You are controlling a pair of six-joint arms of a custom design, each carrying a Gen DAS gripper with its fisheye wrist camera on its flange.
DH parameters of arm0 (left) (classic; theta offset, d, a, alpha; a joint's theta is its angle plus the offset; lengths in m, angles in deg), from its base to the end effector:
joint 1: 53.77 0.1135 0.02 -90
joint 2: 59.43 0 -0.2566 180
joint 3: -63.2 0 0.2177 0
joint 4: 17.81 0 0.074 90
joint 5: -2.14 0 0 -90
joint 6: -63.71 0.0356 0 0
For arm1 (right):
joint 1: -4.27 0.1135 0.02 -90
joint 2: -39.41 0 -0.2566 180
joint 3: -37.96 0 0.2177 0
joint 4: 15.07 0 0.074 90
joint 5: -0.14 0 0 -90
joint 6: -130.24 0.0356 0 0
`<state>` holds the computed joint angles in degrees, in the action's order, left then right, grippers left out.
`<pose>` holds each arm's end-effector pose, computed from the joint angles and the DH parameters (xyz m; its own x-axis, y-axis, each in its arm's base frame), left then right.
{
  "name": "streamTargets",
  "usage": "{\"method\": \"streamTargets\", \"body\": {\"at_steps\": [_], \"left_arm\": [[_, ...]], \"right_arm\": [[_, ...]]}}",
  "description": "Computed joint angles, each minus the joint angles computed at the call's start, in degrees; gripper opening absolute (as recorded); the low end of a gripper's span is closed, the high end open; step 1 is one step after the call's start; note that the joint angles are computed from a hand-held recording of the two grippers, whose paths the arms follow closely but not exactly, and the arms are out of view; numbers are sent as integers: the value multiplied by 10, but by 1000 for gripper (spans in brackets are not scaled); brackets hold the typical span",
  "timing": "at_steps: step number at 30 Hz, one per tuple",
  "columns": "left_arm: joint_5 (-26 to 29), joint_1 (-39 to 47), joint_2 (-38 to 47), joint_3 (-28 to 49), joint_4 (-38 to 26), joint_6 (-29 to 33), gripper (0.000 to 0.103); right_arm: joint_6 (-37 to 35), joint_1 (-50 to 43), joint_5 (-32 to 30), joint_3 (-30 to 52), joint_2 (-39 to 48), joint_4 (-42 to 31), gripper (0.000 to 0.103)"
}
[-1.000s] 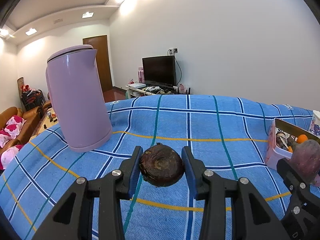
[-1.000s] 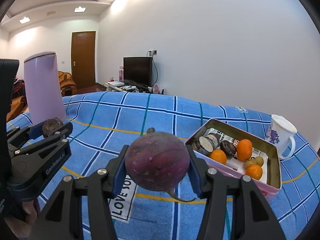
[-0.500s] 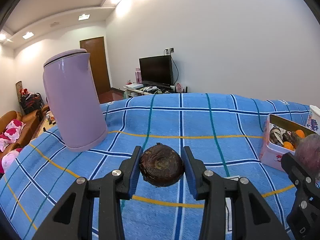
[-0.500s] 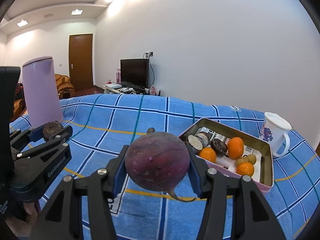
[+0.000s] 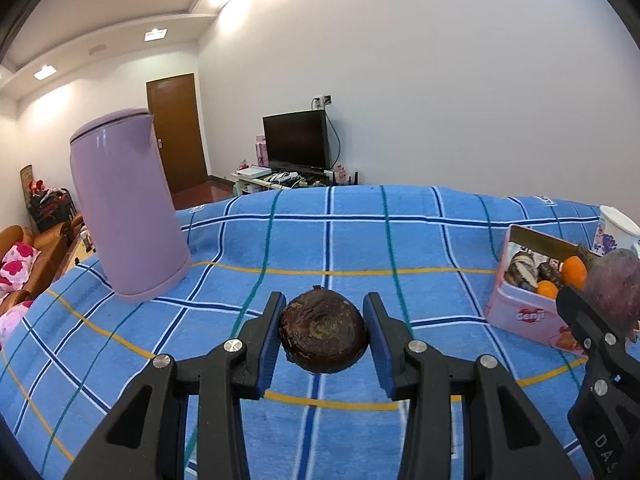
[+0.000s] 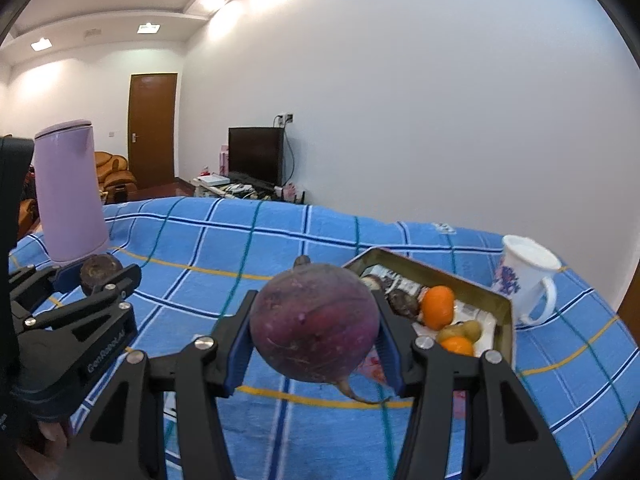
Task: Organize fruits
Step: 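Lift the turnip and brown fruit with both tools toward the pink tin, then lower the turnip and brown fruit into the pink tin with both tools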
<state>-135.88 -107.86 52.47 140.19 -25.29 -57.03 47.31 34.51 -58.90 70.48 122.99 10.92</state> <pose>0.2364 -0.2813 0.1611 -0.4522 0.0415 -0.8910 -0.0133 0.9985 0.0532 0.2017 0.0964 0.1549 -0.3669 -0.0917 -0.9257 0.0160 0.9944 -0.1048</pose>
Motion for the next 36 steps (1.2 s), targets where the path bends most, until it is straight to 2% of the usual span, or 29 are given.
{"method": "streamTargets", "body": {"at_steps": [16,23,36], "left_arm": [[-8,-47,66,136,-26,47,43],[10,-62,113,216,-44,61,42],[37,-80,200,373,-107,72,42]], "right_arm": [[-45,-136,-80,-45,-68,24,56],[-52,-253,-167,-47,-89,14,56],[-69,-372,-246,-43,-95,12,56]]}}
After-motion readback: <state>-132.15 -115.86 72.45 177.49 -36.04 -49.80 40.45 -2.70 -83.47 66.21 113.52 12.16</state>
